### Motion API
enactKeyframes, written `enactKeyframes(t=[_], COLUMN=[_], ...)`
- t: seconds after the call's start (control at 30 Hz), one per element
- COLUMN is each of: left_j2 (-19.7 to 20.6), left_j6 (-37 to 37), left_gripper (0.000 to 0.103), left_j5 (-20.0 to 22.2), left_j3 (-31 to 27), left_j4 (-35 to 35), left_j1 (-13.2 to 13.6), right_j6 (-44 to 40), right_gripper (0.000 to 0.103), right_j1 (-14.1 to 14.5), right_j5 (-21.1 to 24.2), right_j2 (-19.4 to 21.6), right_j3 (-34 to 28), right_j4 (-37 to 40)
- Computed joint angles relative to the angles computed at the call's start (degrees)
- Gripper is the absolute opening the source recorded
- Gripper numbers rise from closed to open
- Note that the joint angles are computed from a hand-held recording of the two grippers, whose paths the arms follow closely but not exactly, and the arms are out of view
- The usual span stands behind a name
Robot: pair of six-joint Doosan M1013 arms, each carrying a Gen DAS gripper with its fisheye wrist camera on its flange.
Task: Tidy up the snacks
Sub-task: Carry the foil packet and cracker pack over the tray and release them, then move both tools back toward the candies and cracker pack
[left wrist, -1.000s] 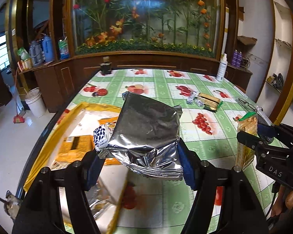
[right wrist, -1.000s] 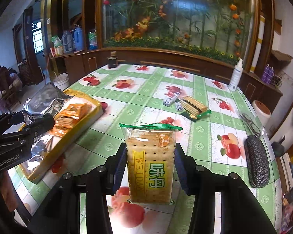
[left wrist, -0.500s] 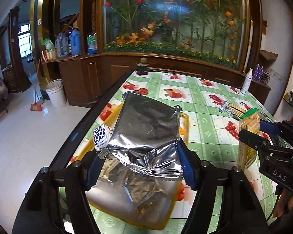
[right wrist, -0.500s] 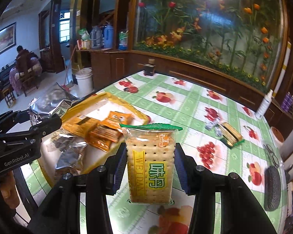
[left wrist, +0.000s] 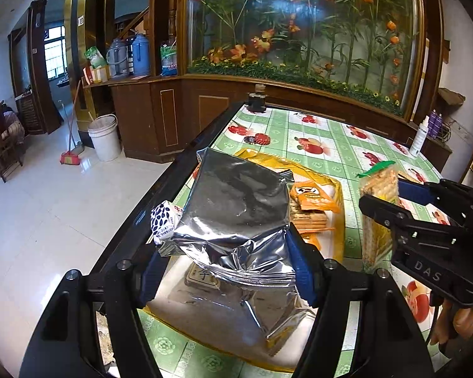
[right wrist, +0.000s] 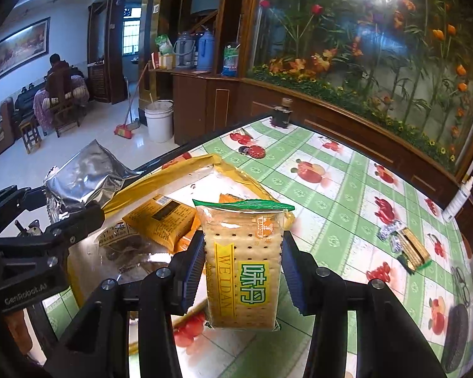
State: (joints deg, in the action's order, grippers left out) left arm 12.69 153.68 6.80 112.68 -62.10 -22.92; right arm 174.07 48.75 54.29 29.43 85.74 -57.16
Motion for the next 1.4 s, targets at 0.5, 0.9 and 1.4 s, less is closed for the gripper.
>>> enactKeyframes(t=[0.5,0.9,1.4], left_j2=[3.2,4.8,2.6], left_j6=[-32.8,-40.9,-56.7], left_gripper=[0.068,0.070,0.103], left_j5=[1.7,4.8,0.2], left_j3=[-2.8,-4.6,-2.9], left_j4=[33.3,41.5,55.7], left_j1=[-0.2,-0.5,-1.0], right_j6=[-6.2,-9.6,-4.6], right_gripper=[0.048,0.048,0.081], right_j1=[-4.1,-5.9,-4.9], right_j5=[-5.4,-8.5,-7.6], right_j2=[4.1,5.5,3.7], right_j3=[-4.5,-5.9,-4.2], right_j4=[3.6,6.4,1.7])
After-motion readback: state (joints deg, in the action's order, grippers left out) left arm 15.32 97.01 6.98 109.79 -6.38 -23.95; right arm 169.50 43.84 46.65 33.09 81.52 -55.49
